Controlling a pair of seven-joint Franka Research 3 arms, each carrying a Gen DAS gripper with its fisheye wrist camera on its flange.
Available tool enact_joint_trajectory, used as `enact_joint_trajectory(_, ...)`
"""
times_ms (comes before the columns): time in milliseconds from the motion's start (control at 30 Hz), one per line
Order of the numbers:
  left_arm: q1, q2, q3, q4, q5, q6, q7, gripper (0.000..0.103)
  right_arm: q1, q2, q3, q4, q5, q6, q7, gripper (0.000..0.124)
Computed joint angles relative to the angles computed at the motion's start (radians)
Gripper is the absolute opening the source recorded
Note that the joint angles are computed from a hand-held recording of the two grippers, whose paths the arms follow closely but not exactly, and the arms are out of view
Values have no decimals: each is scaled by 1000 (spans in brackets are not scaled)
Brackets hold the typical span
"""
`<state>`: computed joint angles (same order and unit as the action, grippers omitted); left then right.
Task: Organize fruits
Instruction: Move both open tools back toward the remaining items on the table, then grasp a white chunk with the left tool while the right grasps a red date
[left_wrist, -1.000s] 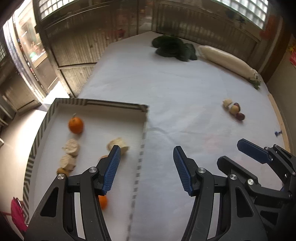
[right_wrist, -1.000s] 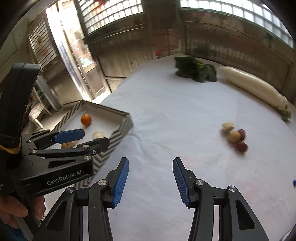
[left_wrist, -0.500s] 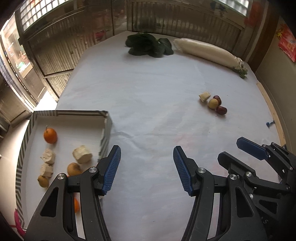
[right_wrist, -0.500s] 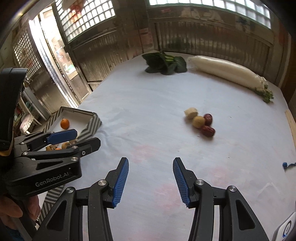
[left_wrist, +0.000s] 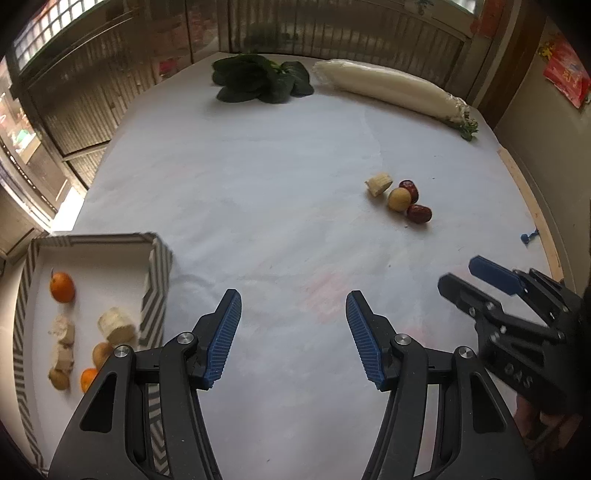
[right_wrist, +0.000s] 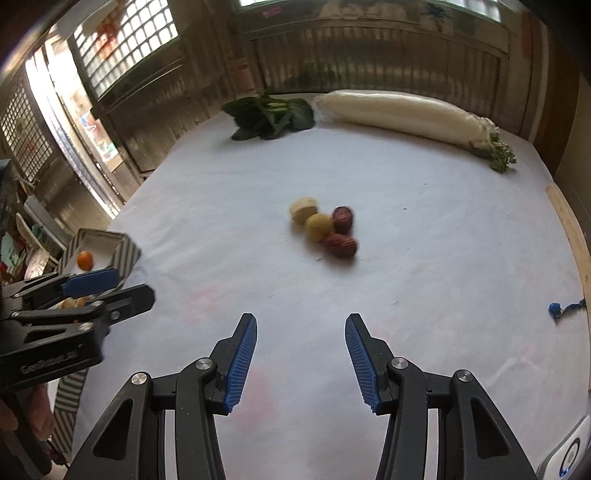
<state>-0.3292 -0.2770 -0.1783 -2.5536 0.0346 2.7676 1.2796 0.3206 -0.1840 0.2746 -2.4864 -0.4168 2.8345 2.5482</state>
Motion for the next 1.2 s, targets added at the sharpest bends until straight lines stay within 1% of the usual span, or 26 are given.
enact_joint_trajectory(100,-13,32,7,28,-25,0,26,59,-15,26,-20,10,-1,15,-9,48)
enact_joint_trajectory(267,-20,92,1,81,-65,-2,76,59,-28,69,-45,34,-22,51,-15,48)
enact_joint_trajectory(367,-23,129,-1,116,-105,1,121,59,-24,100,-68,59,-36,59,-46,48)
enact_joint_trajectory(500,-6,180,-20,165,-112,2,146,59,-3,138,-105,83,6,79,-145,48)
enact_joint_trajectory(600,6,224,-33,209,-116,-6,166,59,16,170,-128,100,82,83,-259,41)
enact_joint_trajectory(667,13,256,-42,241,-131,-12,193,59,27,189,-140,110,134,84,-324,34)
enact_joint_trajectory(700,18,268,-48,253,-128,-15,197,59,31,197,-145,109,164,96,-358,32)
enact_joint_trajectory(733,22,284,-54,268,-115,-19,196,59,35,201,-152,113,148,100,-348,30)
enact_joint_trajectory(767,26,300,-59,284,-106,-23,198,59,39,203,-158,115,143,101,-348,24)
enact_joint_trajectory(833,35,335,-73,318,-130,-34,244,59,44,198,-163,107,178,105,-381,18)
enact_joint_trajectory(933,51,375,-93,357,-165,-44,308,59,42,171,-166,74,239,119,-403,18)
enact_joint_trajectory(1200,80,461,-123,435,-141,-46,398,59,19,130,-143,31,286,129,-421,18)
